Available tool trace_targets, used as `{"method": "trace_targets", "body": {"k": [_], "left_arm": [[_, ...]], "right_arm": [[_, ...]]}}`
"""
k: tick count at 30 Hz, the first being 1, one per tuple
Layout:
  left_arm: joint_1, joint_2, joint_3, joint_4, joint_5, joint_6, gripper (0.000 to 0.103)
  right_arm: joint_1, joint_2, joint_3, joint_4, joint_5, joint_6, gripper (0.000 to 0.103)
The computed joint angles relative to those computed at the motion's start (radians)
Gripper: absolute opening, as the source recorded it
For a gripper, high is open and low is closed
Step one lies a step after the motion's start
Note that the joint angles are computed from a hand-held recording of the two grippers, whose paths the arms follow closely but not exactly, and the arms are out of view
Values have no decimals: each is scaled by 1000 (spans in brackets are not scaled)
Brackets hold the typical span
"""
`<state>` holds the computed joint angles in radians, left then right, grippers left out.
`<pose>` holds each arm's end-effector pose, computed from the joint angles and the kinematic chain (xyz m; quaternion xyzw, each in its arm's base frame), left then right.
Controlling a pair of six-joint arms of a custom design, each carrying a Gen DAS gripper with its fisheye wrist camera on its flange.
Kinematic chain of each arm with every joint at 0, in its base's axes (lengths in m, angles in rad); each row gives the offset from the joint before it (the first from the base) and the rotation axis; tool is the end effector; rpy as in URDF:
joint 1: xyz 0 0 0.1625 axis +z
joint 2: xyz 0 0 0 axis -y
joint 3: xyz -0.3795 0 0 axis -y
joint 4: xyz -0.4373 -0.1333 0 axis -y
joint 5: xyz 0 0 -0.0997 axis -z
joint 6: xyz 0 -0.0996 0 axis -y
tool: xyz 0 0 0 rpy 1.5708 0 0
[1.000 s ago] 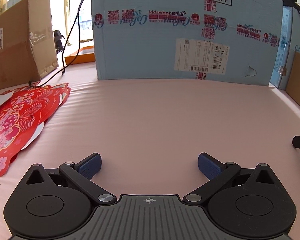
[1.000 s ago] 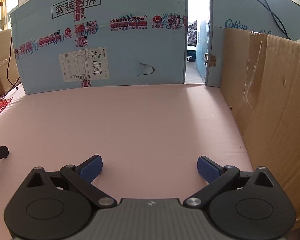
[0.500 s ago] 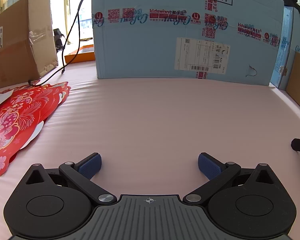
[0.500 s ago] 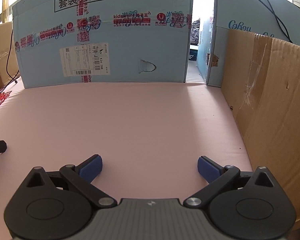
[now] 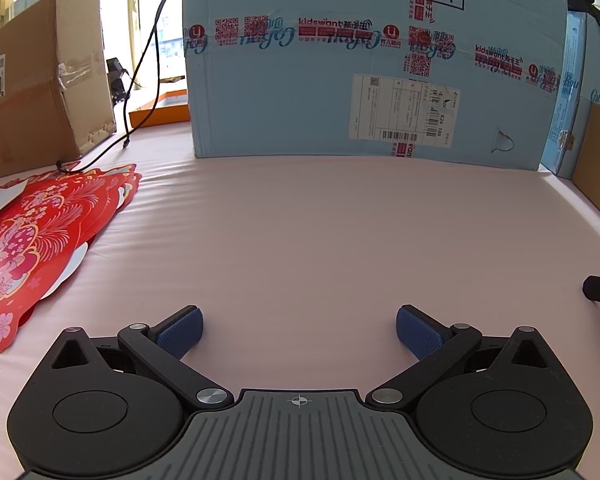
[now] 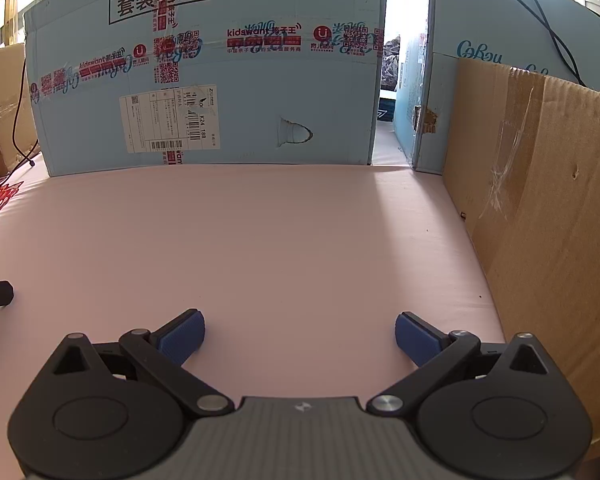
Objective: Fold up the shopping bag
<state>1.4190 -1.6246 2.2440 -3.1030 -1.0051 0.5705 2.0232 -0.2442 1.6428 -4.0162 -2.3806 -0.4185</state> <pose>0.1145 -0.4861 0.3150 0.1895 0.8498 -0.3619 0.3330 0.2965 -0.4702 -0.1246 0.1573 -0.8049 0.4651 0.3334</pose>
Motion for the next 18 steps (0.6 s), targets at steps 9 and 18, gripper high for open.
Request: {"method": "trace_targets", "body": {"k": [9, 18], "left_arm": [[-2, 0, 1, -2, 3, 1, 103], [-3, -2, 4, -5, 6, 1, 103]], "right_arm": [[-1, -2, 4, -2, 1, -1, 103], [-2, -4, 6, -3, 2, -2, 103]]}}
